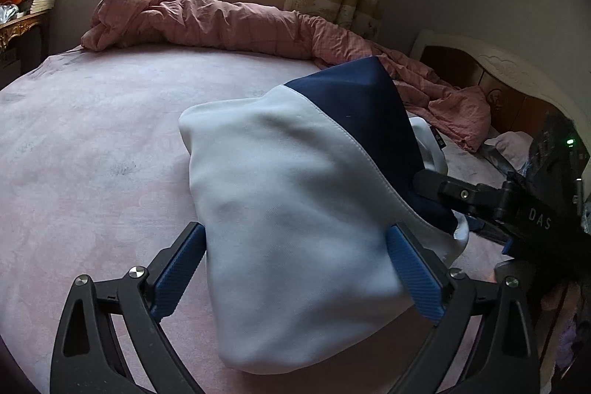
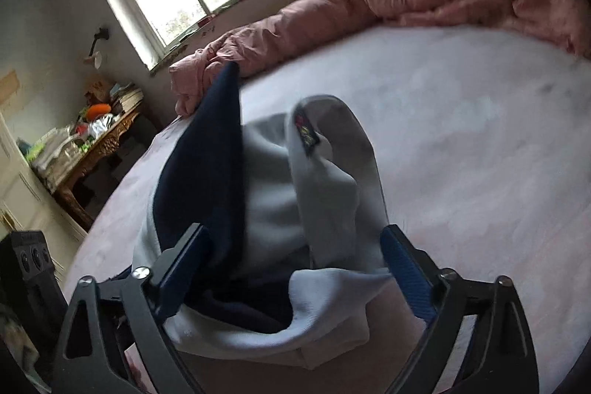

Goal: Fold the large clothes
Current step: 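Lift the folded jacket with both grippers and carry it toward the headboard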

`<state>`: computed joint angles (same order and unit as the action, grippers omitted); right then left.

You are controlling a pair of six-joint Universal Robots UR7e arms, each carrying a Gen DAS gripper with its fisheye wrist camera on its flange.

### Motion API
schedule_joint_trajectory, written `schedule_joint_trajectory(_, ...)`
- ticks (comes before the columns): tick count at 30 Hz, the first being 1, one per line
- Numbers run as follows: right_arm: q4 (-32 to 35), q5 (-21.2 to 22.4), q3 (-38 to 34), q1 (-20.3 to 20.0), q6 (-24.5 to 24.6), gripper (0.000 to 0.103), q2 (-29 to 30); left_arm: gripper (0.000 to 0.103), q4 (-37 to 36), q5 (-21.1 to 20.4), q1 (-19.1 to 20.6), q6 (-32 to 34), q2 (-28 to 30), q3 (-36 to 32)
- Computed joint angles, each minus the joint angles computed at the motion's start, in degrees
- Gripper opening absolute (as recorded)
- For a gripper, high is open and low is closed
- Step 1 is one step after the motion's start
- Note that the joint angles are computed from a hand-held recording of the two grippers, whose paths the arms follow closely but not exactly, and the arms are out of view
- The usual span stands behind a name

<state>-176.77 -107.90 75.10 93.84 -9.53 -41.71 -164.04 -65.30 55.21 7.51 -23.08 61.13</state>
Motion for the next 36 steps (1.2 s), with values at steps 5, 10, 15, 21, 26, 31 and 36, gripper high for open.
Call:
schedule_joint_trajectory(5,8.9,5.8,-1.3,-2.1,3.9,0.103,-1.1,0.1,0.9,-0.3,0.1,-0.4,0.1,-0.5)
schedule_joint_trajectory(10,20.4,19.4,-3.9,-6.2,9.1,0.103,-1.1,0.102,4.5,-8.8,2.4,-8.1,-0.4,-2.1)
schedule_joint_trajectory(15,17.3,19.9,-4.0,-6.1,7.7,0.094,-0.1,0.102,7.8,-20.2,6.6,-20.1,0.2,-5.3)
schedule_joint_trajectory(21,10.5,16.1,-2.1,-4.6,2.7,0.069,0.0,0.069,7.7,-24.5,8.0,-22.4,0.3,-5.9)
schedule_joint_trajectory(26,5.5,13.4,0.9,-3.3,-0.5,0.064,-1.3,0.062,3.3,-20.2,6.1,-17.9,-1.0,-2.7)
schedule_joint_trajectory(31,2.3,13.8,3.0,-2.4,-2.1,0.063,-2.4,0.062,-0.4,-20.4,5.6,-15.2,-2.0,-0.7)
schedule_joint_trajectory(36,-2.3,13.8,6.7,-1.2,-3.5,0.063,-4.8,0.062,-3.9,-21.7,4.6,-10.8,-3.4,1.2)
